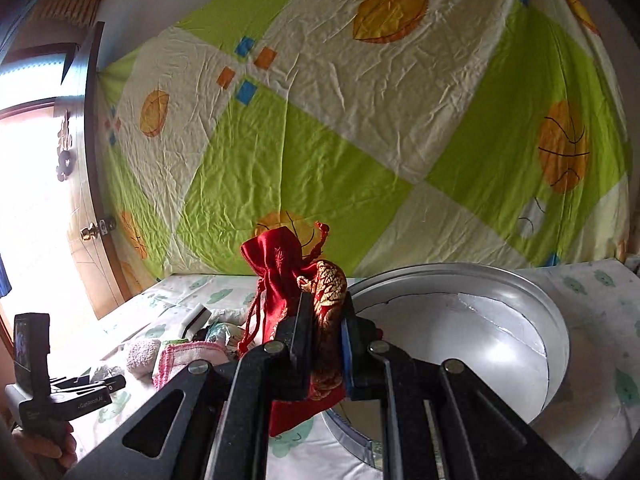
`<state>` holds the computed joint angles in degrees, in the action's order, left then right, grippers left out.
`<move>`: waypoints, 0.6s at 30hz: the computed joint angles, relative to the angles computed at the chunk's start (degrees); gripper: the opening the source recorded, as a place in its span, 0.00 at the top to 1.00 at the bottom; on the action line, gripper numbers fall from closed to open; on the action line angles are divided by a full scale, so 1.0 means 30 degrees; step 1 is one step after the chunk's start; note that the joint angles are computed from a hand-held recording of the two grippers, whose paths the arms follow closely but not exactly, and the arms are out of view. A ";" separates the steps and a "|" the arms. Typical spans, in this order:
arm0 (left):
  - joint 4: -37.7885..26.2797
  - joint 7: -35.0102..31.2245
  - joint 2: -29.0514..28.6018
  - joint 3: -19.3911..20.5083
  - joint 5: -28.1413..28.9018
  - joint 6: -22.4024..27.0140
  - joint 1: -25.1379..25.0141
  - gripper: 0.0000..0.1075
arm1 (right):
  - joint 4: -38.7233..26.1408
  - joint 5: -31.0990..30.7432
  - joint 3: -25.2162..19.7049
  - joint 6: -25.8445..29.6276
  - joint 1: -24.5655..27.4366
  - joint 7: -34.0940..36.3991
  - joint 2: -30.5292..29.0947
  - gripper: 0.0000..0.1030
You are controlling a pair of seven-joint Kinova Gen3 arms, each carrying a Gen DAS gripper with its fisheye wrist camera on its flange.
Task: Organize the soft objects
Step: 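Carry the red pouch into the tin with the right gripper while the left gripper drops the plastic bag in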
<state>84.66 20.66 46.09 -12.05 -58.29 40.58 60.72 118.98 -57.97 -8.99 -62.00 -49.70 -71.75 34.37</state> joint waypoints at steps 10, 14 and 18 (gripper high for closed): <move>-0.2571 0.0883 0.0566 0.0073 -0.4672 0.1224 0.1733 0.64 | 0.0698 -0.2658 0.0255 -0.0677 0.0263 0.1139 -0.0342 0.88; -0.4834 -0.0775 0.1369 0.0621 -0.4602 0.0290 0.1355 0.64 | 0.1151 -0.3330 0.0315 -0.0420 0.0915 0.1320 -0.0545 0.88; -0.7835 -0.3307 0.2777 0.0865 -0.3392 -0.0416 0.1203 0.64 | 0.1219 -0.4167 0.0483 0.0104 0.1597 0.1997 -0.0614 0.88</move>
